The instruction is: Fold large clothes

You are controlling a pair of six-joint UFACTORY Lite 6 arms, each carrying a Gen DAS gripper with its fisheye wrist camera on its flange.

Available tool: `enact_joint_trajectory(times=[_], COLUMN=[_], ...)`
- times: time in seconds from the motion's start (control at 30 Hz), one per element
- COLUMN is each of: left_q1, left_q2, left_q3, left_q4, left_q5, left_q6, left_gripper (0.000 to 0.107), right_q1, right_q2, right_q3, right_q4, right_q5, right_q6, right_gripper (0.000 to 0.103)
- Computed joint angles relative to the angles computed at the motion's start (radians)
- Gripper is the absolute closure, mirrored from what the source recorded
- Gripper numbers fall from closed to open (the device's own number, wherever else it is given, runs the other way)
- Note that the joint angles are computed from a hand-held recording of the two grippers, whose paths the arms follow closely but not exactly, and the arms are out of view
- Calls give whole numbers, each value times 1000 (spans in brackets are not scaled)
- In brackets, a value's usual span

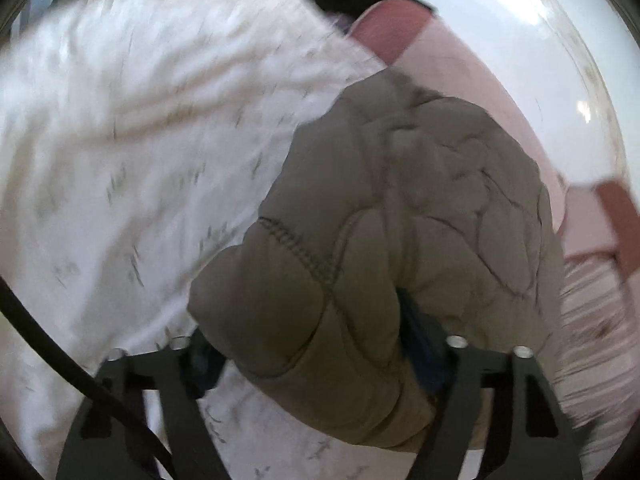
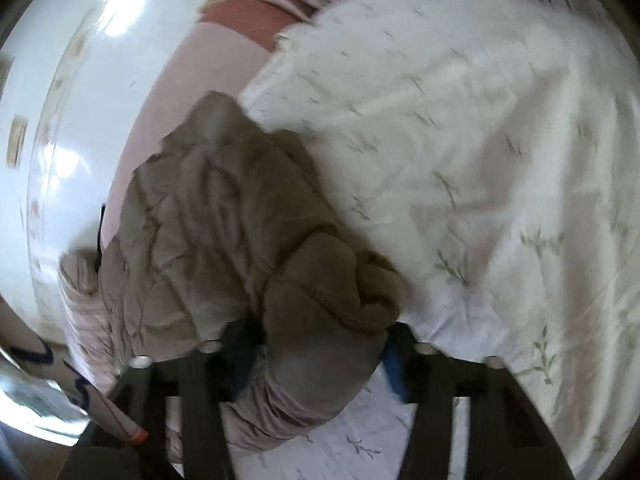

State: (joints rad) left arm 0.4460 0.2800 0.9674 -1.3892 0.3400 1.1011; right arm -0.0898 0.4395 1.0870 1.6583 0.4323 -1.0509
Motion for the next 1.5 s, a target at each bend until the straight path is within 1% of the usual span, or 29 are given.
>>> enact_joint_trajectory(times=[0.1,0.13,0.2,0.23,0.3,0.37,0.4,0.47,0.5,0.57,0.63,0.73,0.8,0.83,0.87,0.9,0.93,1.0,1.07,1.1,1.2,1.23,1.27,1.3,1.33,1.37,1.4,1.43,1.5], left_q1=[-105,-134,-166,-162,-134,-108,-89,-85,-66,-56,-4,79,196,263,322,383,437,589,688,742,886,899,926,937,958,943,902,844,702], left_q2=[-114,-148,-236,-263,-361,-442,-509,-593,-666,-747,-905,-1121,-1182,-1163,-1118,-1045,-996,-848,-790,-770,-749,-752,-750,-748,-758,-801,-886,-991,-1200], left_q3=[-74,-98,-151,-167,-227,-274,-313,-361,-411,-470,-581,-701,-744,-751,-747,-732,-721,-681,-662,-649,-609,-606,-597,-590,-592,-607,-634,-672,-720], left_q4=[-57,-123,-197,-198,-84,97,197,397,492,562,631,696,627,558,514,476,454,395,392,388,370,353,342,331,319,306,316,321,380], left_q5=[-176,-222,-282,-279,-252,-227,-207,-192,-162,-126,-46,88,198,246,291,329,368,483,558,589,628,619,602,573,571,552,530,493,476], left_q6=[105,183,282,288,183,3,-98,-306,-397,-479,-522,-547,-432,-339,-274,-210,-169,-57,-13,9,40,36,35,34,47,41,19,-21,-88], left_gripper=[54,56,59,59,60,60,60,60,60,60,59,57,49,48,43,38,35,30,28,28,27,27,27,27,27,27,27,27,27], right_q1=[89,123,193,217,237,225,223,208,205,195,175,118,62,32,-4,-31,-58,-167,-311,-363,-460,-487,-521,-559,-595,-634,-646,-638,-558], right_q2=[-101,-136,-201,-234,-301,-388,-418,-502,-547,-617,-697,-795,-837,-842,-832,-806,-777,-702,-603,-569,-534,-534,-541,-559,-575,-598,-622,-646,-740], right_q3=[-27,-37,-54,-68,-105,-156,-168,-210,-230,-271,-329,-406,-452,-468,-481,-485,-484,-479,-473,-471,-471,-473,-480,-486,-489,-497,-501,-498,-514], right_q4=[-67,-116,-310,-415,-624,-833,-900,-960,-1016,-1058,-1052,-967,-869,-825,-776,-741,-713,-617,-512,-486,-470,-468,-466,-490,-514,-516,-504,-500,-441], right_q5=[-158,-214,-320,-355,-386,-359,-345,-303,-278,-240,-196,-116,-64,-36,-4,19,43,153,295,345,424,440,447,430,409,388,370,355,325], right_q6=[-6,21,169,254,432,626,690,742,803,846,846,755,641,590,533,487,456,381,309,294,291,295,303,343,374,378,360,341,249], right_gripper=[64,66,68,68,68,69,69,69,69,69,68,68,68,67,64,61,59,41,31,30,30,30,30,30,30,29,29,29,30])
